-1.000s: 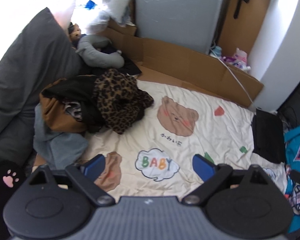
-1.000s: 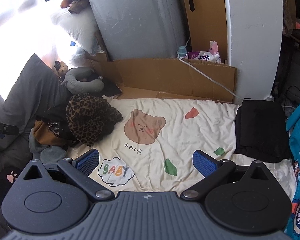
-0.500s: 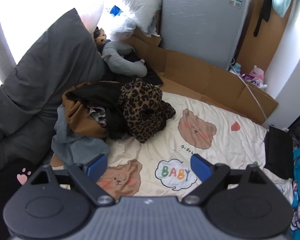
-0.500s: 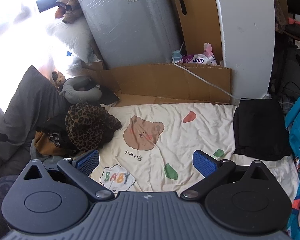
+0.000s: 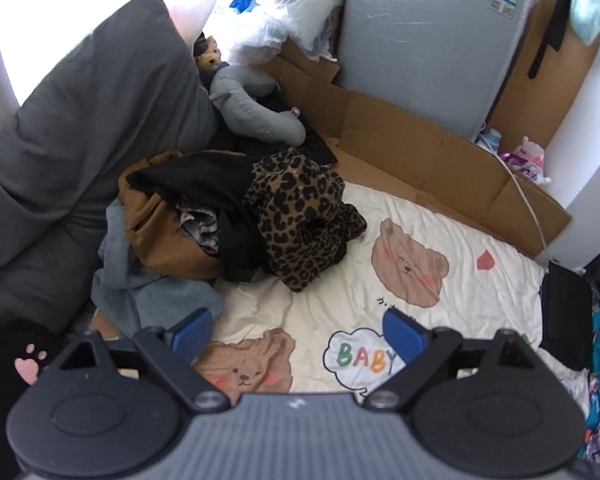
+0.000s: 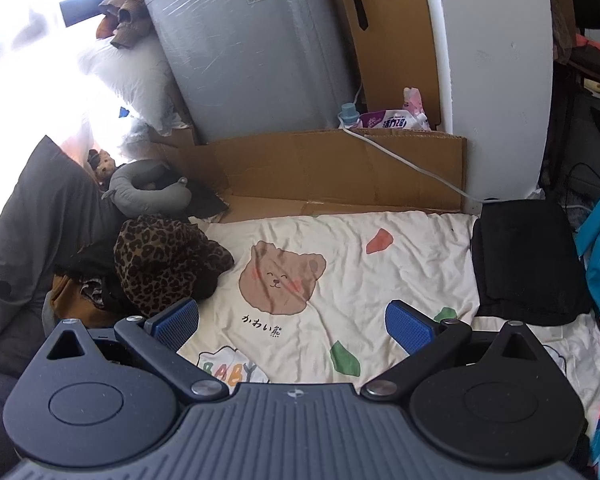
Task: Fold clothes
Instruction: 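Move the left tool toward the leopard-print garment on the clothes pile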
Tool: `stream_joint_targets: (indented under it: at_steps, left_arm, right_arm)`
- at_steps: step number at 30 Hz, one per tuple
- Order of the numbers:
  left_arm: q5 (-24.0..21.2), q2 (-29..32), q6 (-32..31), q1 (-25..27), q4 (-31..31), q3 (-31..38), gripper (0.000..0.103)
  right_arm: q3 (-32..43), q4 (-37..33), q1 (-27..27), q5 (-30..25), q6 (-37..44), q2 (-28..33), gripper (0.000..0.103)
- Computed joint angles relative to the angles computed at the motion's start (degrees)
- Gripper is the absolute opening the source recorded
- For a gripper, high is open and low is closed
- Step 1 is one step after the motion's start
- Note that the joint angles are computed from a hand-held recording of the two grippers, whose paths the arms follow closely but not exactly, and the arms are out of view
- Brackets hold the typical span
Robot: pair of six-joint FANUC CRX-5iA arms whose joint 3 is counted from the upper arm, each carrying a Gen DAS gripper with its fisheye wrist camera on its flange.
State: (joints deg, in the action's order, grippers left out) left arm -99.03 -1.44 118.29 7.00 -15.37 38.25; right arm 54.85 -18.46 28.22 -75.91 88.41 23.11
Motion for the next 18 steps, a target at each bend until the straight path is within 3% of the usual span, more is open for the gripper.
stream_joint_targets:
  at_steps: [8, 11, 18]
  left_arm:
    - [3.7, -2.0, -2.3, 5.9, 3.8, -6.3, 0.093]
    - [5.0, -2.5, -3.8, 7.5, 3.9, -8.0, 0.093]
    - [14.5, -4.4, -7.5, 12.6, 8.5, -16.1, 0.093]
  right_arm:
    - [-5.9, 2.1, 1.7, 6.0, -3.2, -0.5, 0.102]
    - [-5.4, 3.5, 2.5, 5.6, -5.5, 0.5, 0.102]
    - [-6.6, 4.8, 4.5, 7.4, -6.8, 1.1, 0.101]
